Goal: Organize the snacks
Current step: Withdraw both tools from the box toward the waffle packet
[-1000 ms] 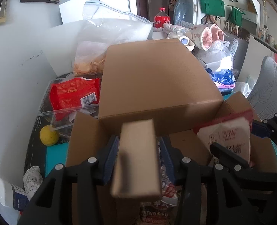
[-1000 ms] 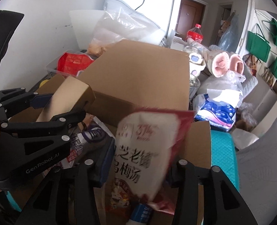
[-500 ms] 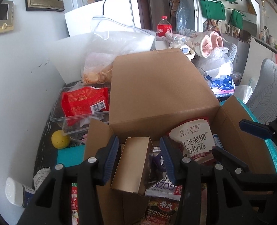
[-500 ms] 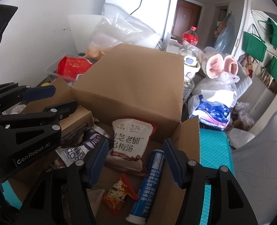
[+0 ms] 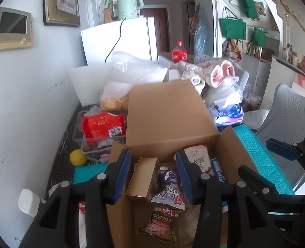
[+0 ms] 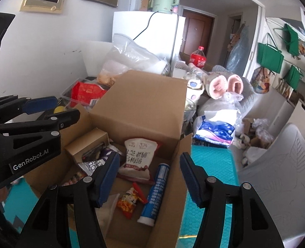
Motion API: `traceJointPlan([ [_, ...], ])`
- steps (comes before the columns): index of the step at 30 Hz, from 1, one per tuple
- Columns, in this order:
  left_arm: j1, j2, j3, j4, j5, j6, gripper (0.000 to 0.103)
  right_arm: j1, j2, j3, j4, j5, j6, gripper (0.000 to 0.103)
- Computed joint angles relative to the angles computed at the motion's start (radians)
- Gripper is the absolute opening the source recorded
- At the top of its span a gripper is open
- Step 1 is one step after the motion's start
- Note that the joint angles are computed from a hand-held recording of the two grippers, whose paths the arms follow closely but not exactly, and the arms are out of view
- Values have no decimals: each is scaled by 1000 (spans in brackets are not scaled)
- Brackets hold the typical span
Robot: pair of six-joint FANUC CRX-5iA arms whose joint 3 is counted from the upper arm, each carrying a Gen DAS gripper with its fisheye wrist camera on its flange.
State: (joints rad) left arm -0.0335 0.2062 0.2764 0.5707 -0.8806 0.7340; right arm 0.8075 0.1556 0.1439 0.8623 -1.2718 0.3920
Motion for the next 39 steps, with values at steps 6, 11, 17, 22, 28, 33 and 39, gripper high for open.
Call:
traceJointPlan([
  [6, 25, -77, -68, 93, -3, -71, 46, 53, -40, -19, 67, -58, -37, 63],
  [11, 48, -132, -123, 174, -41, -136, 46, 100, -83, -54, 112, -86, -77, 63],
  [17, 64, -182, -167, 189, -76, -150, 46, 165, -119, -92, 152, -155, -137, 69],
  [22, 69, -238, -239, 186, -57, -196, 46, 213, -148, -140, 159, -196, -195, 71],
  [28, 81, -282, -316, 189, -71, -228, 46, 267, -197, -217, 126, -222, -284, 71],
  [33, 92, -315, -391, 202, -94, -263, 46, 317, -225, -265, 97, -271, -352, 71],
  [39, 101, -346, -474, 245, -149, -332, 46, 358, -261, -322, 49, -306, -428, 71],
])
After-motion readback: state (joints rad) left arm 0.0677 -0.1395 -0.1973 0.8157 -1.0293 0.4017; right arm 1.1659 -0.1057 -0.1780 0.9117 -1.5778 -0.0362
